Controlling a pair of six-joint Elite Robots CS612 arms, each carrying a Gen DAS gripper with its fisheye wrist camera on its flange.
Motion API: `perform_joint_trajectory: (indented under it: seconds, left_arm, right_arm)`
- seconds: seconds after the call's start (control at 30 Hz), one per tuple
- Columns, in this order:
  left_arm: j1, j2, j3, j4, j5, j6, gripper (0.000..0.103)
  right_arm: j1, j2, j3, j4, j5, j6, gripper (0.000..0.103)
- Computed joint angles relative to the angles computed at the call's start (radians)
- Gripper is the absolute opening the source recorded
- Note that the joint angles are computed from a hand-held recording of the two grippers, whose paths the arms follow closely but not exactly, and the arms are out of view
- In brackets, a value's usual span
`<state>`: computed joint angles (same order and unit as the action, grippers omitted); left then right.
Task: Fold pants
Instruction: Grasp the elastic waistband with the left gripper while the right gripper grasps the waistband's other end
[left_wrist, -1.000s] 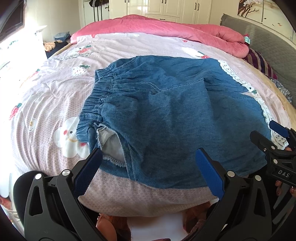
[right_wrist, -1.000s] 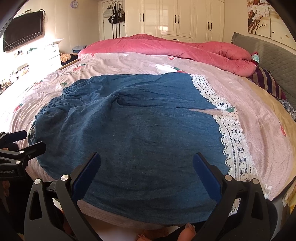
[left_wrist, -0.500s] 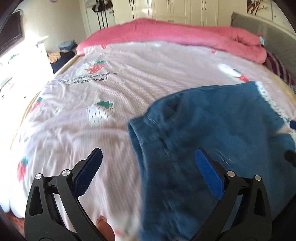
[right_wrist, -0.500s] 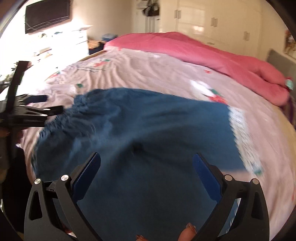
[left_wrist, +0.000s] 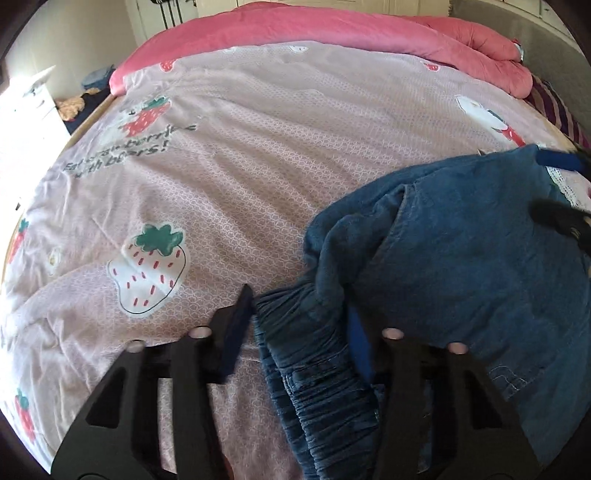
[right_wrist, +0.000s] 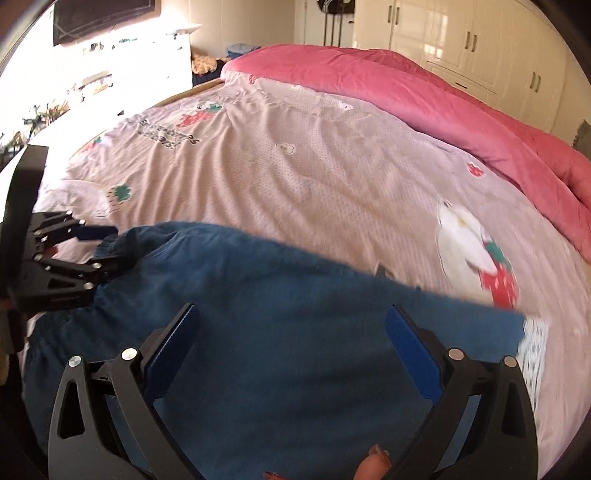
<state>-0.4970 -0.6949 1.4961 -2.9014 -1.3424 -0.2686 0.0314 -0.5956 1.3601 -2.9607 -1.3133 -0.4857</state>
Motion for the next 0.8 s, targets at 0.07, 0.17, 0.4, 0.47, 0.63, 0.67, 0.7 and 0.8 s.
perform_joint_trajectory:
  seconds: [0.07, 0.17, 0.4, 0.47, 0.63, 0.67, 0.7, 0.8]
  left_arm:
    - [0.004, -0.004, 0.009, -0.026, -0.008, 0.005, 0.031]
    - [0.006, -0.017, 0.033, -0.087, -0.014, -0.002, 0.030]
    - [0.002, -0.040, 0.078, -0.214, -0.019, 0.005, 0.030]
    - [0.002, -0.046, 0.089, -0.245, -0.028, 0.008, 0.030]
    - [-0.007, -0.057, 0.114, -0.298, -0.005, 0.034, 0.029]
    - [-0.008, -0.059, 0.119, -0.307, -0.001, 0.034, 0.029]
    - [-0.007, -0.061, 0.124, -0.314, -0.001, 0.032, 0.029]
    - [-0.007, -0.070, 0.140, -0.346, -0.004, 0.029, 0.029]
  right_arm:
    - [0.007, 0.017, -0.036, 0.034, -0.018, -0.038, 0.099]
    - [0.020, 0.041, -0.094, 0.092, -0.036, -0.089, 0.099]
    - [0.052, 0.077, -0.167, 0.175, -0.070, -0.259, 0.098]
    - [0.057, 0.082, -0.179, 0.202, -0.069, -0.280, 0.076]
    - [0.049, 0.049, -0.132, 0.215, 0.015, -0.292, 0.011]
    - [0.044, 0.036, -0.109, 0.194, 0.029, -0.283, 0.009]
    - [0.041, 0.027, -0.092, 0.179, 0.042, -0.275, 0.008]
    - [0.025, -0.018, -0.011, 0.090, 0.095, -0.236, 0.007]
